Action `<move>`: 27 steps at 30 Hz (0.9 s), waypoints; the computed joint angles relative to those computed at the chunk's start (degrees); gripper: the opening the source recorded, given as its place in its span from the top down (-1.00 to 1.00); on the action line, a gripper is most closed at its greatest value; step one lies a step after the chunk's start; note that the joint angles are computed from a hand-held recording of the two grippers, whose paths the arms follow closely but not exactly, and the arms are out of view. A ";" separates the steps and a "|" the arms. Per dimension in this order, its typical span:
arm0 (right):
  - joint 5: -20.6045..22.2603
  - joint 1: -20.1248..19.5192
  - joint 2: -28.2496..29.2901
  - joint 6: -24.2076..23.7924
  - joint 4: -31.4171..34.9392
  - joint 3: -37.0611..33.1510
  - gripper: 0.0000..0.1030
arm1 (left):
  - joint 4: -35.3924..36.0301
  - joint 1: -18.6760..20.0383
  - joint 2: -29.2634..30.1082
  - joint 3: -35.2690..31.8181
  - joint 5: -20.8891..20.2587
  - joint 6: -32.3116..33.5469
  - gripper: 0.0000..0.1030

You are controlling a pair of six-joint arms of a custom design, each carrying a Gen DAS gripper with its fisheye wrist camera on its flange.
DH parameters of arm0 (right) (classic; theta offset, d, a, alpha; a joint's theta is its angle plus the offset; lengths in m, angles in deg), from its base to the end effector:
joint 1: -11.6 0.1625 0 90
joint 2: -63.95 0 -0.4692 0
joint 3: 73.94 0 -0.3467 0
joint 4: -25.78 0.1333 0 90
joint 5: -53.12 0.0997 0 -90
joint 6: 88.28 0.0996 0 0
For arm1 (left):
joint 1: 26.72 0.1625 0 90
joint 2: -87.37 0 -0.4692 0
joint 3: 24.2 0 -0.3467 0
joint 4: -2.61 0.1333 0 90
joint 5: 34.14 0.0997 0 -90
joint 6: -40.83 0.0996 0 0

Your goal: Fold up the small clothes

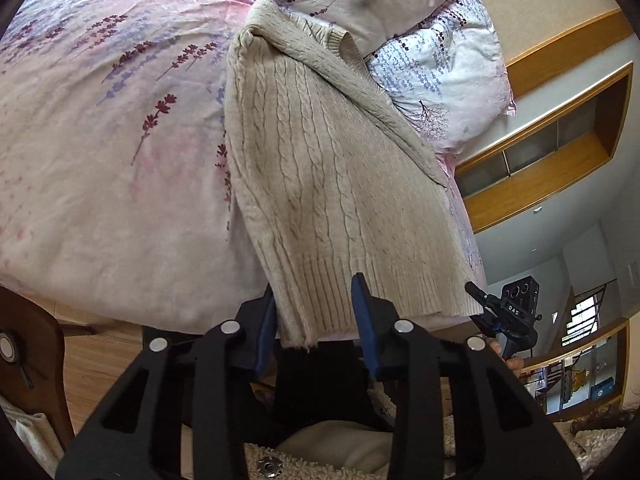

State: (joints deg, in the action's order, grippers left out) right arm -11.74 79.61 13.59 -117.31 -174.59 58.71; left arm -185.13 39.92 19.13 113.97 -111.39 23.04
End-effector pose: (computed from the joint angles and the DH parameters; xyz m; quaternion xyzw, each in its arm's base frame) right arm -0.0155 -0.5074 0.1476 -0.1108 0.9418 -0.3046 0.0886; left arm -0.0265 -0.4530 0.2332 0.0202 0.9649 -0.2615 0.0170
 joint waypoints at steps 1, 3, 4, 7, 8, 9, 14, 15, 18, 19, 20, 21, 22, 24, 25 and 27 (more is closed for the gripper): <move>0.21 -0.04 0.02 -0.12 0.13 0.09 0.68 | 0.30 0.20 0.27 -0.27 -0.68 -0.25 0.41; 0.55 -0.22 0.05 -0.67 0.21 0.33 0.70 | 0.59 0.38 0.88 -0.90 -0.98 -0.64 0.49; 0.49 -0.22 0.12 -0.72 0.22 0.31 0.73 | 0.83 0.53 1.13 -1.28 -1.17 -0.91 0.54; -0.26 0.11 0.64 -0.92 -1.04 0.40 0.83 | 2.05 0.77 1.72 -2.31 -0.97 -1.98 0.75; -0.38 0.13 0.88 -1.15 -2.42 0.71 0.84 | 2.58 0.88 1.82 -2.71 -0.86 -2.45 0.80; -0.49 0.26 1.10 -1.47 -3.98 1.07 0.84 | 2.67 0.97 1.93 -2.97 -0.83 -2.66 0.84; 2.46 0.71 1.59 -1.62 -14.52 3.20 0.85 | -0.75 0.04 1.28 -2.97 1.94 -1.04 0.87; 3.02 0.90 1.67 -1.45 -16.94 3.52 0.85 | -1.59 -0.30 0.97 -3.04 2.75 -0.58 0.87; 4.26 1.52 2.14 -0.76 -23.49 3.96 0.85 | -3.33 -0.93 -0.25 -3.67 4.73 1.66 0.88; 4.21 1.80 2.33 -0.39 -25.32 3.97 0.86 | -3.67 -1.21 -0.52 -4.05 5.55 2.33 0.88; 4.34 2.09 2.51 0.07 -26.86 3.79 0.86 | -3.67 -1.45 -0.73 -4.58 6.13 2.85 0.88; 4.37 2.43 2.76 0.62 -28.24 3.49 0.86 | -3.66 -1.63 -0.86 -5.12 6.74 3.41 0.88; 3.97 2.92 3.08 1.12 -29.61 3.17 0.86 | -3.56 -1.91 -0.93 -5.79 7.52 4.07 0.88; 3.70 3.89 3.55 1.74 -32.03 2.32 0.86 | -3.59 -2.31 -1.03 -7.15 8.56 5.34 0.88; 3.62 4.15 3.62 1.70 -32.88 2.02 0.86 | -3.64 -2.56 -1.00 -7.92 9.00 6.01 0.88; 3.02 5.40 3.67 1.72 -34.19 1.01 0.86 | -4.46 -3.23 -0.85 -9.30 10.29 7.84 0.88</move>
State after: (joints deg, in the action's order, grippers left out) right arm -8.73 85.01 17.26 -115.58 -208.77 59.72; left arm -189.60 36.69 18.29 104.67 -101.10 30.88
